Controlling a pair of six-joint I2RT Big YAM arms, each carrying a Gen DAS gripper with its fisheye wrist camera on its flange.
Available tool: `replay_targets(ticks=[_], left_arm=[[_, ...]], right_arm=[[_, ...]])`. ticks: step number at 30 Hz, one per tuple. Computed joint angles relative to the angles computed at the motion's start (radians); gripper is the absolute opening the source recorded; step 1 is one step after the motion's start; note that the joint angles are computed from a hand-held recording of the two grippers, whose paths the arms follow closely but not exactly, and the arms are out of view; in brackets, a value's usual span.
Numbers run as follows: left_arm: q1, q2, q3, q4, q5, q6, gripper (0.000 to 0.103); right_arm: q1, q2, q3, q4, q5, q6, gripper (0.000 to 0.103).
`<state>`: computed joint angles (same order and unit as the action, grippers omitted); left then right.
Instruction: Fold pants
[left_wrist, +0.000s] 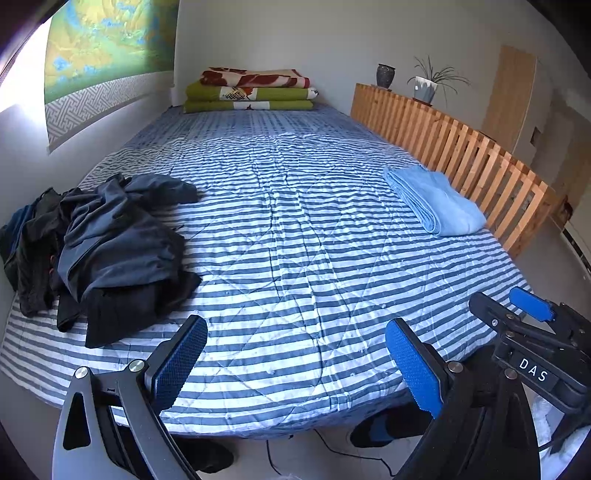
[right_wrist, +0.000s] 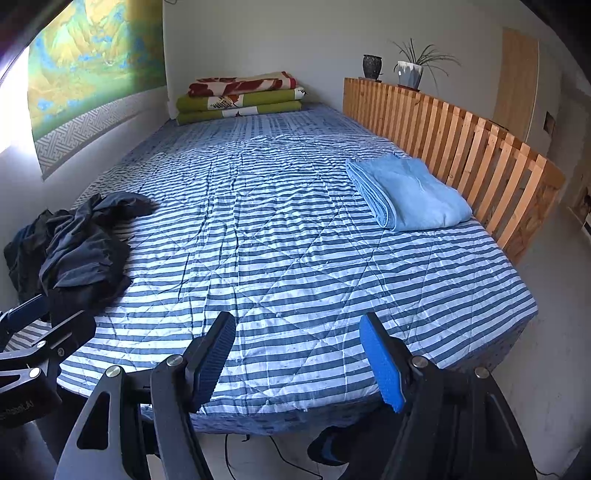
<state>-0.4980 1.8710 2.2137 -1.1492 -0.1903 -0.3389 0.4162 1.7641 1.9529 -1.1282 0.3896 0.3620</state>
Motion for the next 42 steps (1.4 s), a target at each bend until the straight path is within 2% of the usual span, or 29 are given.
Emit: replay_targets(ticks=[42], left_arm=[[0.0, -0.005, -0.013, 0.002, -0.001, -0.017, 0.099]], right_arm=[[-0.005, 0.006, -0.004, -0.003, -0.017, 0.01, 0.066]])
